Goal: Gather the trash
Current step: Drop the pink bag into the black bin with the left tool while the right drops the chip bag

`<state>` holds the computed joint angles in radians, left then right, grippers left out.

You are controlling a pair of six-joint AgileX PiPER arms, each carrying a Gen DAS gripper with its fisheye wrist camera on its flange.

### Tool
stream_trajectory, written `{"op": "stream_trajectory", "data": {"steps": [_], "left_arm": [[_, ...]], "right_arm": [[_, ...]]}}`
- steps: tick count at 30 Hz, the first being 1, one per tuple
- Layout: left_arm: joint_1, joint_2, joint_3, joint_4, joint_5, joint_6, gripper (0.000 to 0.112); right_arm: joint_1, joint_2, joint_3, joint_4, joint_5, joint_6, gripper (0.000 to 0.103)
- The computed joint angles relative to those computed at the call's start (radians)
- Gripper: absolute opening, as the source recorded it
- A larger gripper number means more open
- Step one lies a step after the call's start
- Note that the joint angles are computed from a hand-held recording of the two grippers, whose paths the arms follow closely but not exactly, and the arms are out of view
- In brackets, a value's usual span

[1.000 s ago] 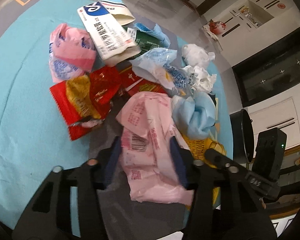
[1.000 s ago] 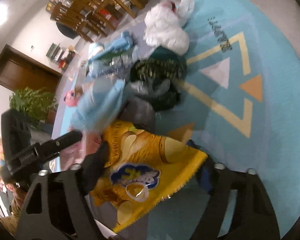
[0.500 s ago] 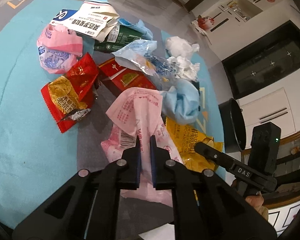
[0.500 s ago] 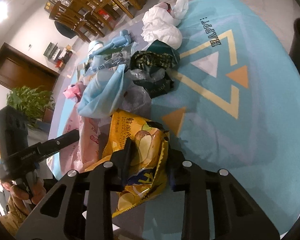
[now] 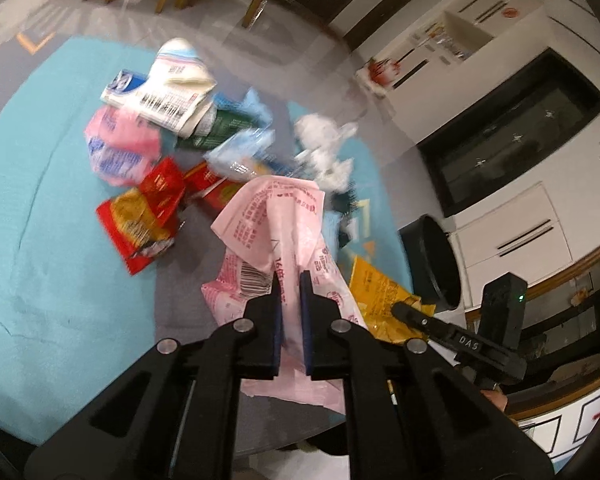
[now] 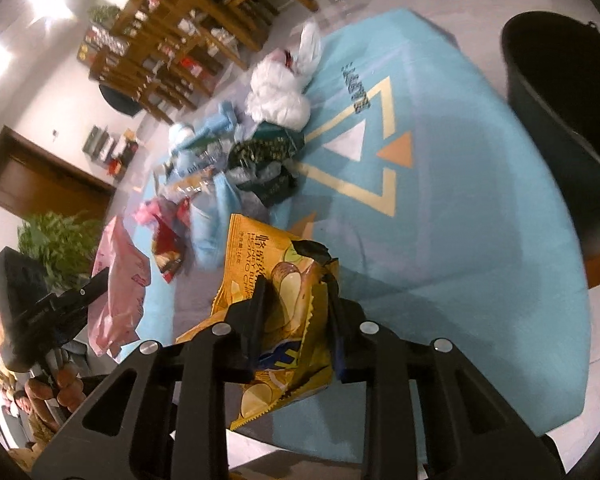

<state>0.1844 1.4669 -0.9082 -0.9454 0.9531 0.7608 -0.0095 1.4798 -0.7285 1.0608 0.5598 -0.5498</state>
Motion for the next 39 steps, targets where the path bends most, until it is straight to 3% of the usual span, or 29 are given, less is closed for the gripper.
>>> {"op": "stream_trajectory", "data": {"steps": [7,12,16,19,25,28,32,36,37,39], "left_arm": [[-0.094,-0.043,-0.031,-0.047,0.006,0.001,0.009],[-0.262,-0.005,-0.120,-0.063,-0.029,-0.050,0.009],[-0.432,0.073,-0.240,-0.066,-0.076,-0.095,0.009],[-0.562,0.154,-0.350,-0.058,-0.118,-0.135,0.009],[-0.762,0.389,-0.656,0.000,-0.167,-0.252,0.009],[-0.835,0.518,-0.821,0.080,-0.177,-0.350,0.009],[-0.902,0.680,-1.034,0.227,-0.161,-0.503,0.009],[-0.934,0.797,-1.179,0.316,-0.143,-0.595,0.010],[-0.939,0.820,-1.211,0.336,-0.139,-0.622,0.011],[-0.939,0.874,-1.282,0.344,-0.113,-0.660,0.039]], "right_arm": [[-0.091,-0.097,0.037,0.121,0.007,-0.088,0.027],[-0.276,-0.180,0.065,0.195,0.025,-0.157,0.027],[-0.361,-0.260,0.069,0.059,-0.099,-0.039,0.027],[-0.390,-0.296,0.066,-0.158,-0.221,0.163,0.027],[-0.439,-0.212,0.038,-0.261,-0.317,0.278,0.027],[-0.436,-0.152,0.009,-0.430,-0.374,0.444,0.027],[-0.475,-0.077,-0.025,-0.457,-0.400,0.464,0.028],[-0.512,0.006,-0.064,-0.462,-0.395,0.486,0.034],[-0.526,0.026,-0.070,-0.393,-0.388,0.427,0.044],[-0.548,0.033,-0.061,-0.295,-0.371,0.348,0.054]]}}
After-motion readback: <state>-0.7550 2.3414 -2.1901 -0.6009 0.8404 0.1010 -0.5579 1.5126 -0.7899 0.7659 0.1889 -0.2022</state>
